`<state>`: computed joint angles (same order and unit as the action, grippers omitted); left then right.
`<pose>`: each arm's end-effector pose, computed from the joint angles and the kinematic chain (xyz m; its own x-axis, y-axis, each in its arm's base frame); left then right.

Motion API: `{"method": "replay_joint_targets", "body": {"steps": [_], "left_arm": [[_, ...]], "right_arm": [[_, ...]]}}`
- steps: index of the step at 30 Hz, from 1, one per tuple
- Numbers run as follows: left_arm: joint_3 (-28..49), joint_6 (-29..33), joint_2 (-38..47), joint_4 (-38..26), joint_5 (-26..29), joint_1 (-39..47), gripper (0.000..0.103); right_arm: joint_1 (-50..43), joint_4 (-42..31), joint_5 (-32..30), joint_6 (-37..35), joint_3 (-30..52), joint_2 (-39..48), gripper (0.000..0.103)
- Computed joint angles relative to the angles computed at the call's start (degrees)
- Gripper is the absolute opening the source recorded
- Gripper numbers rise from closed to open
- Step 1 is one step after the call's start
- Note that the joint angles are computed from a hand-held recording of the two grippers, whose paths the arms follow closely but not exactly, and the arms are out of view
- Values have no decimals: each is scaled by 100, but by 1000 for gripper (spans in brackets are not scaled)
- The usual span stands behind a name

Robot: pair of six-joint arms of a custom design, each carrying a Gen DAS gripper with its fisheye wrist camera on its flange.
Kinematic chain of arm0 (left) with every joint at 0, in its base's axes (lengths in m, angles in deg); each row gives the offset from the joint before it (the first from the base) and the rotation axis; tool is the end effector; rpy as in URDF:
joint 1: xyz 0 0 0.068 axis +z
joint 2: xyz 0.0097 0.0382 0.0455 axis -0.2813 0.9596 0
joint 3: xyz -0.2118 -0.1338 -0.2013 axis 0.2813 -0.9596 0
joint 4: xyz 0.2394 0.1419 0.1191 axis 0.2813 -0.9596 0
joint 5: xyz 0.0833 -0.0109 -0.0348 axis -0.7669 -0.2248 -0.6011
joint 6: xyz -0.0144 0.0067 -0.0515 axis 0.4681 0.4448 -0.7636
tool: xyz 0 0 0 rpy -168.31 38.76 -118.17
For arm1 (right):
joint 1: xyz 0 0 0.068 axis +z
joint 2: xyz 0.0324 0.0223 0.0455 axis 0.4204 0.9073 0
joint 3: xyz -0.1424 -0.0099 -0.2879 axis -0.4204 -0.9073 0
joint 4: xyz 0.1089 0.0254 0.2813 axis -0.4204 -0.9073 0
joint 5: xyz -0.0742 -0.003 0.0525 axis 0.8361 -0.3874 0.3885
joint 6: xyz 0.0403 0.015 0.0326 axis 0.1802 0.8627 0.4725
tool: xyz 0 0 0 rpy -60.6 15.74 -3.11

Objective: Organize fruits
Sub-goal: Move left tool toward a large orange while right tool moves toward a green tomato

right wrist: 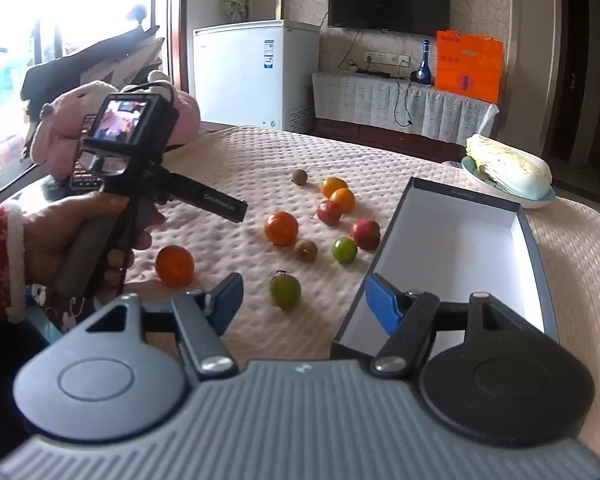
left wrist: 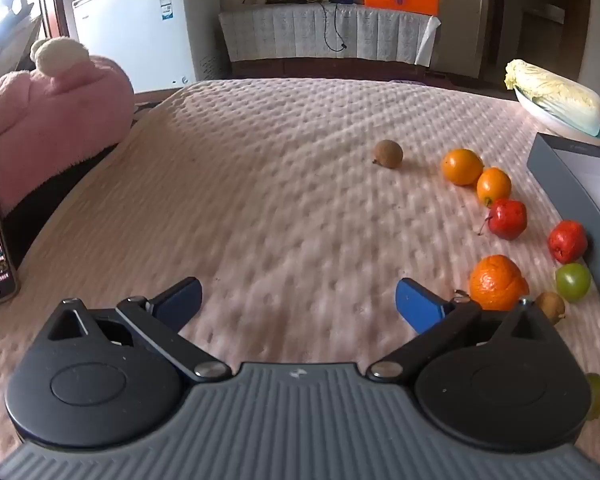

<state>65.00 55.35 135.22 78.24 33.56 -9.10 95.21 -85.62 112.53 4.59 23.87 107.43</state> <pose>0.3276 0.0315 0.1361 -0.6345 0.2463 -0.7326 0.3097 0.9495 0.0510 0.0690 0.1081 0.1837 -0.4943 -0.0522 -0.8677 -0.0620 0.9978 -0.0247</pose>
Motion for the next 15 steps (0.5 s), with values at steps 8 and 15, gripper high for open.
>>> {"method": "replay_joint_targets", "body": {"steps": [8, 15], "left_arm": [[-126, 51, -311, -267, 709, 299, 103], [-381, 794, -822, -734, 1059, 658, 103]], "right_arm": [[-282, 490, -152, -233, -138, 227, 69], [-2016, 3, 171, -698, -203, -459, 69]]}}
